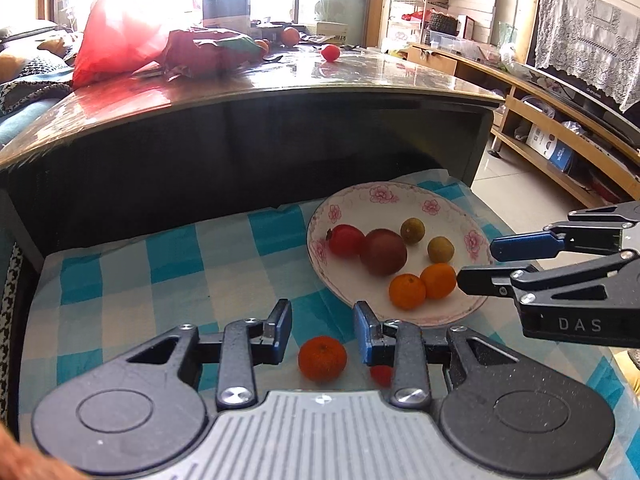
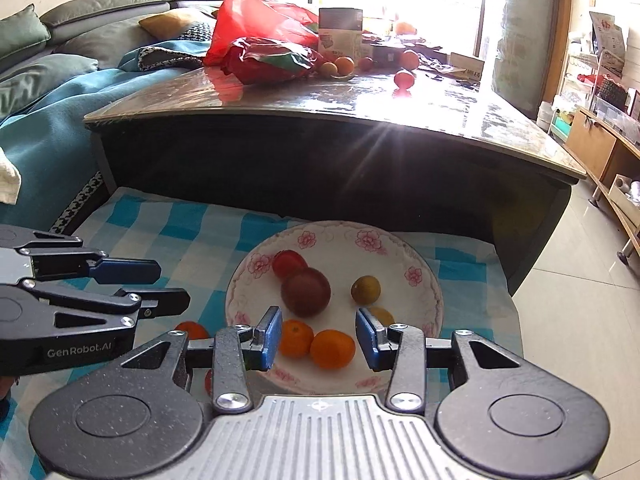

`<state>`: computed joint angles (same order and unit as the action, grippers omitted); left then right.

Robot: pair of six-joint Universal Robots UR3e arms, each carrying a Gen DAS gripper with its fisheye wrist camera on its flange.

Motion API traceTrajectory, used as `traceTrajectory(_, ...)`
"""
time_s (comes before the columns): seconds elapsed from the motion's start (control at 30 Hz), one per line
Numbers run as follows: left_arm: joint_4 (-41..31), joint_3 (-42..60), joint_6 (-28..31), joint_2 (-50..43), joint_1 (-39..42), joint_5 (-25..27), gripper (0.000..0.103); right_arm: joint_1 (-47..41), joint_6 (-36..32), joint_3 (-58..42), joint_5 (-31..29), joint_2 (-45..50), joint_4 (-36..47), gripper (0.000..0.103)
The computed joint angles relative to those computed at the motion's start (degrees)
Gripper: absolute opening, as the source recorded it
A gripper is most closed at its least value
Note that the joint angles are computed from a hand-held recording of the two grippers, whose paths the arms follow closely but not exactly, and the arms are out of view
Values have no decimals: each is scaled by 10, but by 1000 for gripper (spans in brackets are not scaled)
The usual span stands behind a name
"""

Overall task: Organize fruits
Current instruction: 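Grasp the orange with the left tool while the right tool grasps a red tomato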

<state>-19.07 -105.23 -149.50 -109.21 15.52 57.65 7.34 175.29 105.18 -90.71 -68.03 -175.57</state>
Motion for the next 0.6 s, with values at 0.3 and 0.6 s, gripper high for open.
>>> traceTrajectory(0.3,-32,-21,65,10,21,6,43,28,32,95,14,-32,-23,35)
traceTrajectory(0.6,-57,-8,88,-13,45,-2,43,59,58,25,13,62,-37,35)
